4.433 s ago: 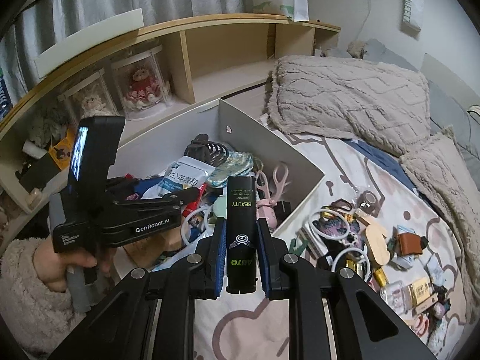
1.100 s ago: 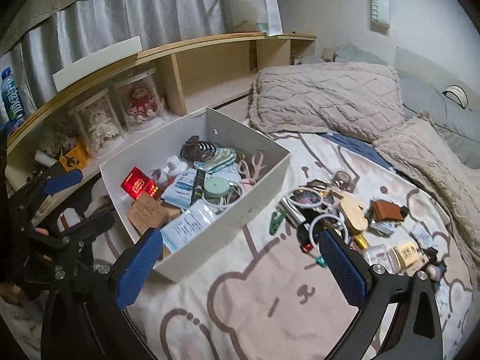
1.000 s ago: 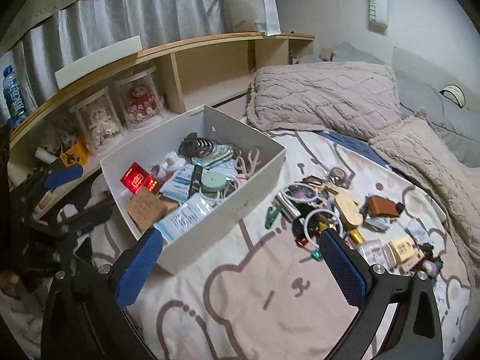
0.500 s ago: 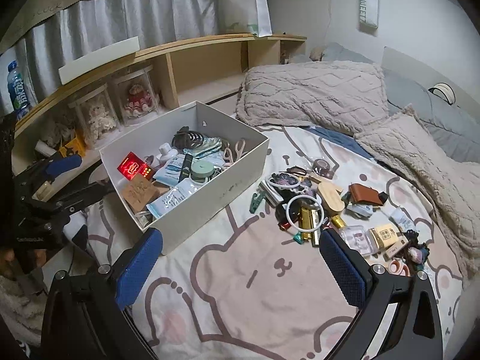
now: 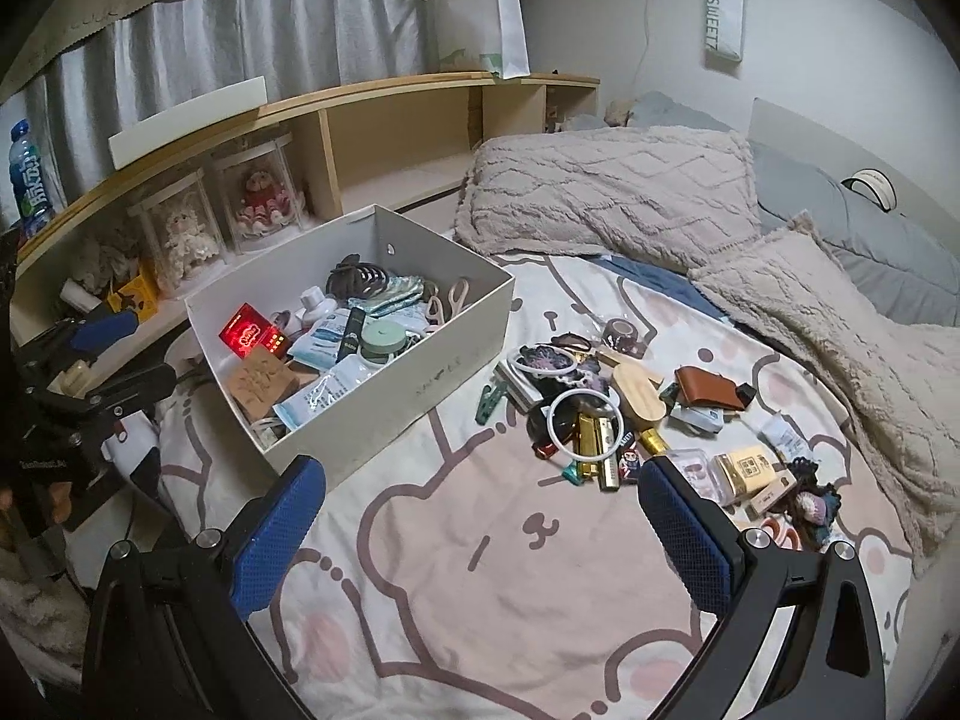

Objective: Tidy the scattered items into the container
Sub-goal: 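Withdraw both open grippers back from the white box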

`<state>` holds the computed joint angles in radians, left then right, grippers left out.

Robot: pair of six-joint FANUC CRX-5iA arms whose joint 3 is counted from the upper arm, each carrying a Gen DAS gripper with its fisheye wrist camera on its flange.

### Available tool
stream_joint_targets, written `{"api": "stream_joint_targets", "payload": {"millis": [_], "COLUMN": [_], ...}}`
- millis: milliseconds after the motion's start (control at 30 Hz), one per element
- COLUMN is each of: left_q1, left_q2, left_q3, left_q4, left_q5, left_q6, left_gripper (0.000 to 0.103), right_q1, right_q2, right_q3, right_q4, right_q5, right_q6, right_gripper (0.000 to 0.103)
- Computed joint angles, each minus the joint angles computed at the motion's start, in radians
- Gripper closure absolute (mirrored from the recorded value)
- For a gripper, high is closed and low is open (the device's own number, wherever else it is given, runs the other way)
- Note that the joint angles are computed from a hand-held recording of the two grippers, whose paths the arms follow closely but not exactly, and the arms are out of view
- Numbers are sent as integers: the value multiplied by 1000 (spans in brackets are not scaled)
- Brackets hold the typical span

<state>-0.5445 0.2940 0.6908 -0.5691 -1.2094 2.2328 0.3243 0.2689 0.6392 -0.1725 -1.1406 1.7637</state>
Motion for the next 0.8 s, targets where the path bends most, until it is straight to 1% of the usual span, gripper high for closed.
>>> {"api": "stream_joint_targets", "payload": {"millis": [800], "left_q1": [-10], "left_q2": [4], "left_q3": [11], "left_q4": [-12], "left_q5": [-15], "left_q6": [-7], "left_gripper": [0], "right_q1": [4], "right_q2": [-3], "right_q3": [-5], "right_q4": [-2], "right_q5": [-14], "right_q6": [17], "right_gripper": [0]}}
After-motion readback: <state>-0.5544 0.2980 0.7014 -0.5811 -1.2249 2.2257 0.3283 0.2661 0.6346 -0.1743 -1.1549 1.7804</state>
